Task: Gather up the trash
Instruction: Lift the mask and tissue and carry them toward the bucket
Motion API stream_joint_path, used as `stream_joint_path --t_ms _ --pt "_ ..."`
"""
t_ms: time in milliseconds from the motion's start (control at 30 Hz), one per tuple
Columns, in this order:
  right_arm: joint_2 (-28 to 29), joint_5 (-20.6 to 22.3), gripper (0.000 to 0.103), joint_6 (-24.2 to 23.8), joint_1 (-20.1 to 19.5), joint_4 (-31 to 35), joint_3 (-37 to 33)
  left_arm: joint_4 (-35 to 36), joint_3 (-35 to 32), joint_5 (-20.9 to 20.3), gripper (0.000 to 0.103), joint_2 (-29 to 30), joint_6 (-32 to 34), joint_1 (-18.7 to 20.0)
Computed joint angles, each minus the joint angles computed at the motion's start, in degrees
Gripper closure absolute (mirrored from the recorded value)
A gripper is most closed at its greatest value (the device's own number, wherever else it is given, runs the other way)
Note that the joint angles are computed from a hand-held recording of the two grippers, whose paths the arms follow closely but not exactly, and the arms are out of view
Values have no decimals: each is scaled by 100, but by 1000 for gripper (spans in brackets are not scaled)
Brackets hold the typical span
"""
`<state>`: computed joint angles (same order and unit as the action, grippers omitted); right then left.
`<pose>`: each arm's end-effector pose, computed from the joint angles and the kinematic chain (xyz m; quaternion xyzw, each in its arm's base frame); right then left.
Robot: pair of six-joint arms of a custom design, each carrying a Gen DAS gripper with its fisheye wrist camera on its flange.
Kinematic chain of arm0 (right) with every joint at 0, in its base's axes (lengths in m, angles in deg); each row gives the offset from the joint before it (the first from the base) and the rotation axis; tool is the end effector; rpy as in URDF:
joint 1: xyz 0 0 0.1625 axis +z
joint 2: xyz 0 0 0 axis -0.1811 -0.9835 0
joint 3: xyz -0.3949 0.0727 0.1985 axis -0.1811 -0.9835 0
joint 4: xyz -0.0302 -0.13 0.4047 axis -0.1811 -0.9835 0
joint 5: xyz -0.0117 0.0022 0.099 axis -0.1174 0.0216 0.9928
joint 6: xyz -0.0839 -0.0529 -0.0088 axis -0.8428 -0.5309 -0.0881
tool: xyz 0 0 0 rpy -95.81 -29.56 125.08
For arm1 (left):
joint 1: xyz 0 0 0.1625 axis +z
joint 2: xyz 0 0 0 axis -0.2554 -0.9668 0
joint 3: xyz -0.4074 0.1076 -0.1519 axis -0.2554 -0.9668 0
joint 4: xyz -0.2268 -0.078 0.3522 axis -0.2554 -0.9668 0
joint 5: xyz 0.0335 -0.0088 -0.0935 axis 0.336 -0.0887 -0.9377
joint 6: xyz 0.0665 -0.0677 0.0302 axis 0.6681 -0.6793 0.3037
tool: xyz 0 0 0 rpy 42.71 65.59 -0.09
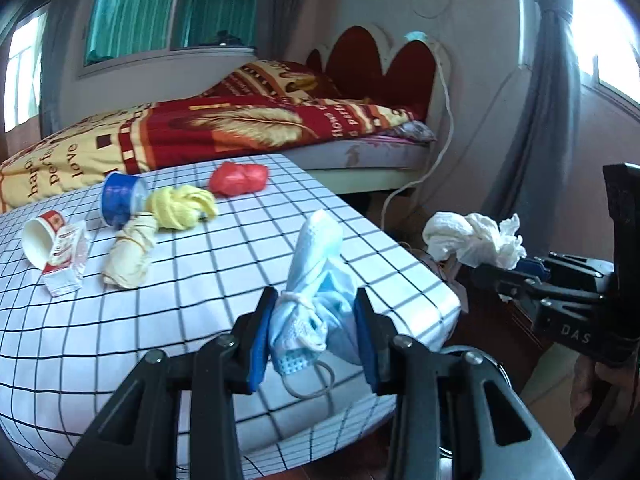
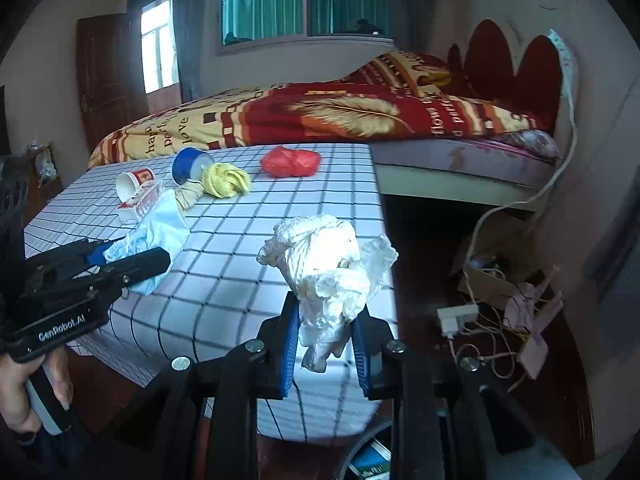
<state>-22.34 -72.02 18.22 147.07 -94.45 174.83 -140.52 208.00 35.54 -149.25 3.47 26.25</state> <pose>0.4972 -0.3538 0.1008 0.4439 -0.8347 0.2684 0.1851 -0.1392 -0.2561 0.4357 0.1241 0.8202 -0.4692 0.3027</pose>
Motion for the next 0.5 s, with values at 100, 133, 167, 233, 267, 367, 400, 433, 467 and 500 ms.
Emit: stream_joint_path --t_ms 100,133,167,233,267,367,400,433,467,500 --pt "-232 -153 77 53 -33 -133 276 -321 104 -77 64 84 196 -65" --pt "-324 -224 77 82 -47 -184 383 -476 140 -114 64 116 310 -68" --pt "-386 -270 77 111 -55 -224 455 -634 188 -147 64 153 406 -77" --pt "-565 -329 77 218 -90 -367 668 -884 253 -196 64 205 572 -89" --pt "-632 -332 77 260 -114 -407 736 -1062 303 -229 64 255 678 -78" --pt "-843 -410 77 343 -174 -543 992 -1418 405 -290 64 337 905 -75" --pt "-888 -433 77 375 -188 -552 1047 -1518 433 -310 64 362 970 -73" --pt "-945 -473 77 400 -215 -567 1117 -1671 472 -345 64 402 1071 -70" --pt "-974 -499 77 427 -236 -580 1159 -1836 514 -376 64 441 1182 -56" --pt "-1007 -511 77 462 -262 -590 1201 -1980 551 -406 64 479 1283 -43"
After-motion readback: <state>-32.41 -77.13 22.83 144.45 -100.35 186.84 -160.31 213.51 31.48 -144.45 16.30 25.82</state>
